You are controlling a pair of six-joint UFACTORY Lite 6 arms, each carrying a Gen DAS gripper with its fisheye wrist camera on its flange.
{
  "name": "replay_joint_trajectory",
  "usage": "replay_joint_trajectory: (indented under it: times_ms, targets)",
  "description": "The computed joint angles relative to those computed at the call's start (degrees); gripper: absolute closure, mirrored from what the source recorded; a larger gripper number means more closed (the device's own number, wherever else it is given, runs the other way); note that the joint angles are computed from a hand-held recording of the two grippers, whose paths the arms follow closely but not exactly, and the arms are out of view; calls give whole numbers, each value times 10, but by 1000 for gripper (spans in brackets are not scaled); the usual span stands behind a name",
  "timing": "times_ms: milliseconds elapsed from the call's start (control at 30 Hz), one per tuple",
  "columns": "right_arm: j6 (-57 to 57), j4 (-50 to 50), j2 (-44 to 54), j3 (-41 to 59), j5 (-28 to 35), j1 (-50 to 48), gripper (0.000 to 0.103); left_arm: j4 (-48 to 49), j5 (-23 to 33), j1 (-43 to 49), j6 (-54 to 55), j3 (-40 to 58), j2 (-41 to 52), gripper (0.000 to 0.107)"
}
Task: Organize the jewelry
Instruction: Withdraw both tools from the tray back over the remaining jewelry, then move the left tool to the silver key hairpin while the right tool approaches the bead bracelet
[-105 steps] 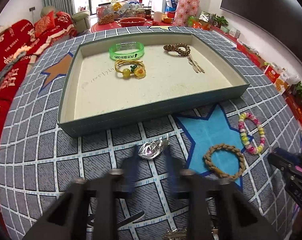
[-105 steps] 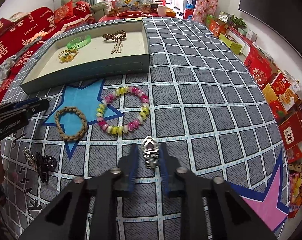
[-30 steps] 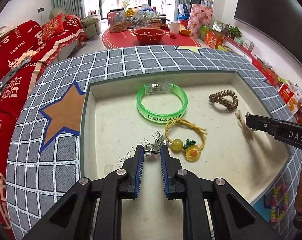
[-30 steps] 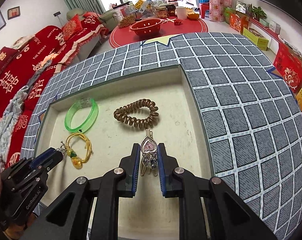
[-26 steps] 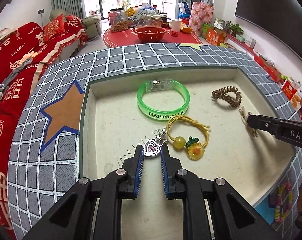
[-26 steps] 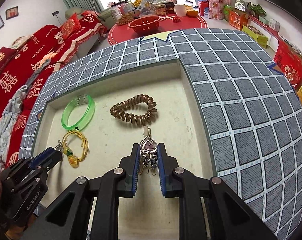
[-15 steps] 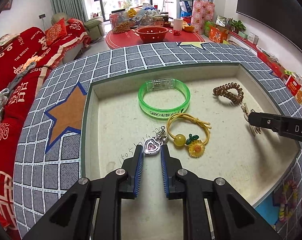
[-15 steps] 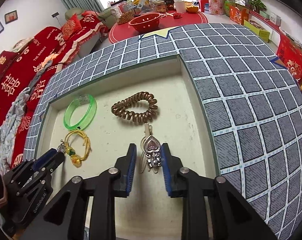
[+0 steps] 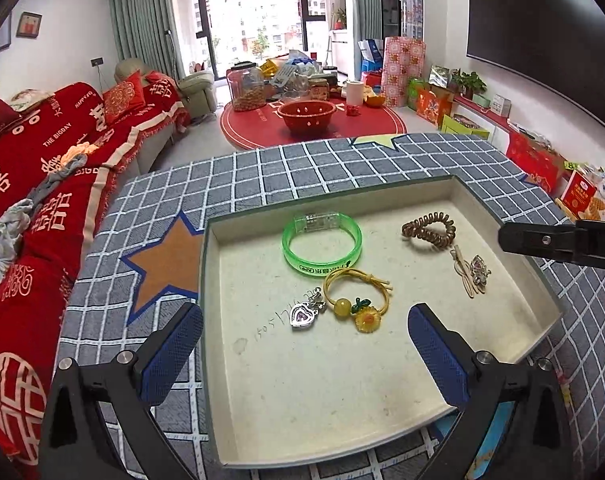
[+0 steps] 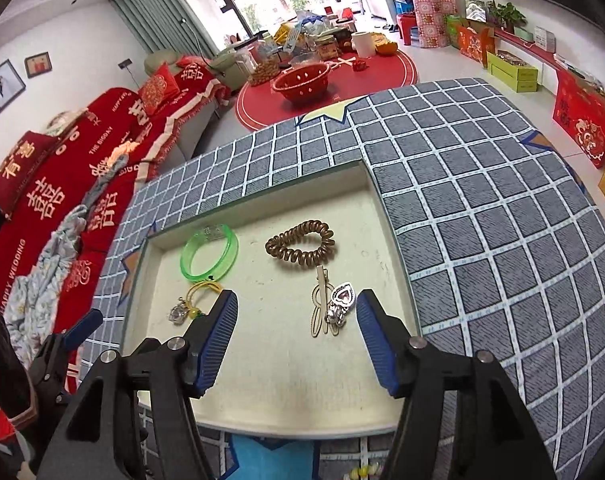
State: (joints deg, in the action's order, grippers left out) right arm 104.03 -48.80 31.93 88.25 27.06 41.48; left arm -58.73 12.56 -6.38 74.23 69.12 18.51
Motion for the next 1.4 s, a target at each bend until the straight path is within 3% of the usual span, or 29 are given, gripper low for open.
replay_joint_trajectory:
  times_ms: [67,200,333,433,600,733,1100,1400]
  targets:
    - [43,-30,-31,-33,-1,12,26,-3,1,4,3,-13,-21,4]
    - [123,-88,-86,-91,12,40,16,-3,27,24,17,-43,-66,4]
    - [185,-133,-135,-139,57,87,0,-21,57,54,58,-94,-120,4]
    - [180,-116,-154,-153,102,130,0,-11,90,80,69,-129,-153,4]
    - [209,-86,-174,-195,96,168,0,-46,127,123,152,-224,-224,4]
    - [253,-74,-174,-224,111,210,0,-6,162,150,149,-277,-258,4]
    - [404,-99,-173,-288,118,294,0,100,64,94,39,-392,-295,4]
    - [429,-99,-177,-291,142,320,0,161,76,64,26,-421,-319,4]
